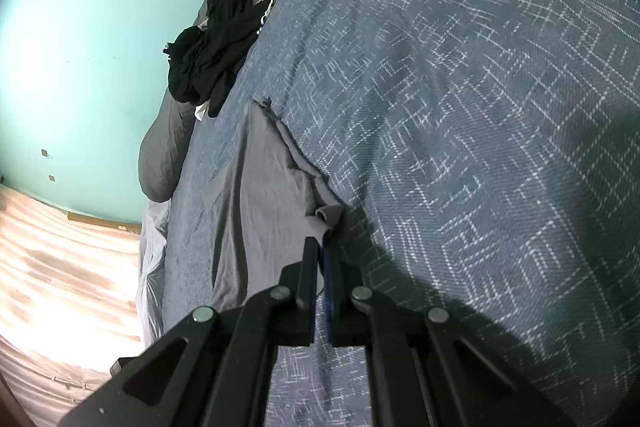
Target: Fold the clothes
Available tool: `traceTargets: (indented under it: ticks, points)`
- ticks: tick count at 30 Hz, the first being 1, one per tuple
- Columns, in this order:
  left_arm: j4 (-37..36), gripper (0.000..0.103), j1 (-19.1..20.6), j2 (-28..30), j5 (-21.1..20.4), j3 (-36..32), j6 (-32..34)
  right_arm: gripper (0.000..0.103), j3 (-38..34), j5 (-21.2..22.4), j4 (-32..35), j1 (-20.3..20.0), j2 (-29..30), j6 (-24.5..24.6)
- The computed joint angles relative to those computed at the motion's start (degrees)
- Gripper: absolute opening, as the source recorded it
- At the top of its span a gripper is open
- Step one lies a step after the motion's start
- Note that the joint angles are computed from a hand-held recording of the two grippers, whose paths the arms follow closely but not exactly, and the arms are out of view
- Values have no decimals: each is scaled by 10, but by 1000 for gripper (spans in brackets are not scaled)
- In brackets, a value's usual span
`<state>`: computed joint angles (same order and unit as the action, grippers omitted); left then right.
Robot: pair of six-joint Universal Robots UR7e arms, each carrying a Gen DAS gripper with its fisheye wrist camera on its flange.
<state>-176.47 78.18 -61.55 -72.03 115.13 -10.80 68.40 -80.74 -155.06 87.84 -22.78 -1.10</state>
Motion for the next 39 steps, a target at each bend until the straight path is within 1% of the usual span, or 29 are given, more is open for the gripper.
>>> traceTargets:
  ticks: [1,2,6,8,12,15,19,21,25,27,35,39]
  points:
    - [3,5,2,0,-7,-1,-4,2,0,0,1,-1,0,0]
    - [5,3,4,-1,-12,-1,-10,2,0,1,2,-1,0,0]
    - [-11,3,5,-20,-43,14,-30,2,-1,1,2,-3,-1,2]
    - [-27,2,10,-30,-72,21,-42,3,0,2,1,-3,-1,0]
    - [-40,2,33,-42,-143,29,-82,2,1,2,-2,-3,-2,1]
    - [-34,2,52,-41,-163,28,-111,3,1,-1,-6,-3,-1,3]
    - [-25,2,73,-38,-169,27,-147,2,2,-7,-14,-2,1,3]
    - [-25,2,76,-39,-167,28,-149,2,4,-12,-20,-1,1,4]
    - [-23,3,72,-40,-153,28,-141,2,10,-17,-33,-3,-1,14]
    - [-21,3,67,-39,-137,27,-135,2,11,-18,-38,-5,-2,19]
    - [-15,3,61,-38,-116,25,-122,2,8,2,-38,-11,-1,28]
    - [-10,3,56,-38,-104,24,-117,3,8,-11,-40,-12,-3,36]
